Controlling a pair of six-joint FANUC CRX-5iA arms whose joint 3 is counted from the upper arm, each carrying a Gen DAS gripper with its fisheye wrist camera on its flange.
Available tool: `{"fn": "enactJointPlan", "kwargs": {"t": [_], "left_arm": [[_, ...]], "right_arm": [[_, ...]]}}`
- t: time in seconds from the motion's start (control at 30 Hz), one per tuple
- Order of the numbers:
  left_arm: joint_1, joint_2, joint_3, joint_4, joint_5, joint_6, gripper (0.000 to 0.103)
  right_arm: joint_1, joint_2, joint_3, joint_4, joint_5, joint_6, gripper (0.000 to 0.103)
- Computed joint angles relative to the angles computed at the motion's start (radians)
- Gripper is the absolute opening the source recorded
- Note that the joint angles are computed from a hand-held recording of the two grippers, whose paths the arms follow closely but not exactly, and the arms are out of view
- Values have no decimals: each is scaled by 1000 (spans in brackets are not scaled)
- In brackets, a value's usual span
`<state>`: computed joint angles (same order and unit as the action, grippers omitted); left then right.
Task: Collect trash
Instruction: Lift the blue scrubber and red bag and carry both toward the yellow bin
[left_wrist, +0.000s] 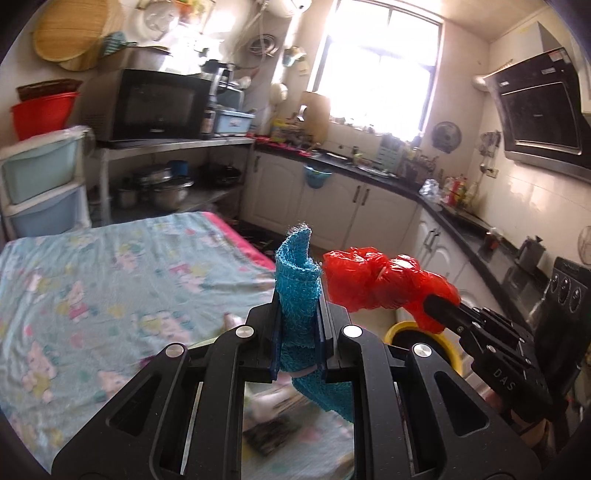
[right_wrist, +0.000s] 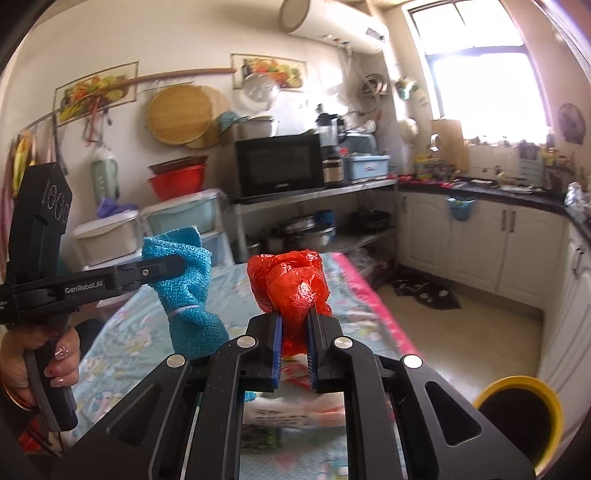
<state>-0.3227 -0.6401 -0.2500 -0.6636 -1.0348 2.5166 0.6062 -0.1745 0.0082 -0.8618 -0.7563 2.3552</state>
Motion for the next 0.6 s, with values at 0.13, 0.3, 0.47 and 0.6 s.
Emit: {"fn": "enactJointPlan", "kwargs": {"t": [0.13, 0.3, 0.47, 0.6], "left_arm": [[66, 50, 9, 74, 108, -70, 9], [103, 134, 42, 135, 213, -122, 9], [106, 215, 87, 151, 273, -142, 9], [120, 278, 114, 189, 329, -164, 9]], "right_arm": [[-40, -6, -4, 18, 36, -13, 10], [-86, -1, -1, 38, 74, -43, 10], [-126, 11, -3, 84, 126, -95, 10], [-142, 22, -8, 151, 175, -161, 10]]}}
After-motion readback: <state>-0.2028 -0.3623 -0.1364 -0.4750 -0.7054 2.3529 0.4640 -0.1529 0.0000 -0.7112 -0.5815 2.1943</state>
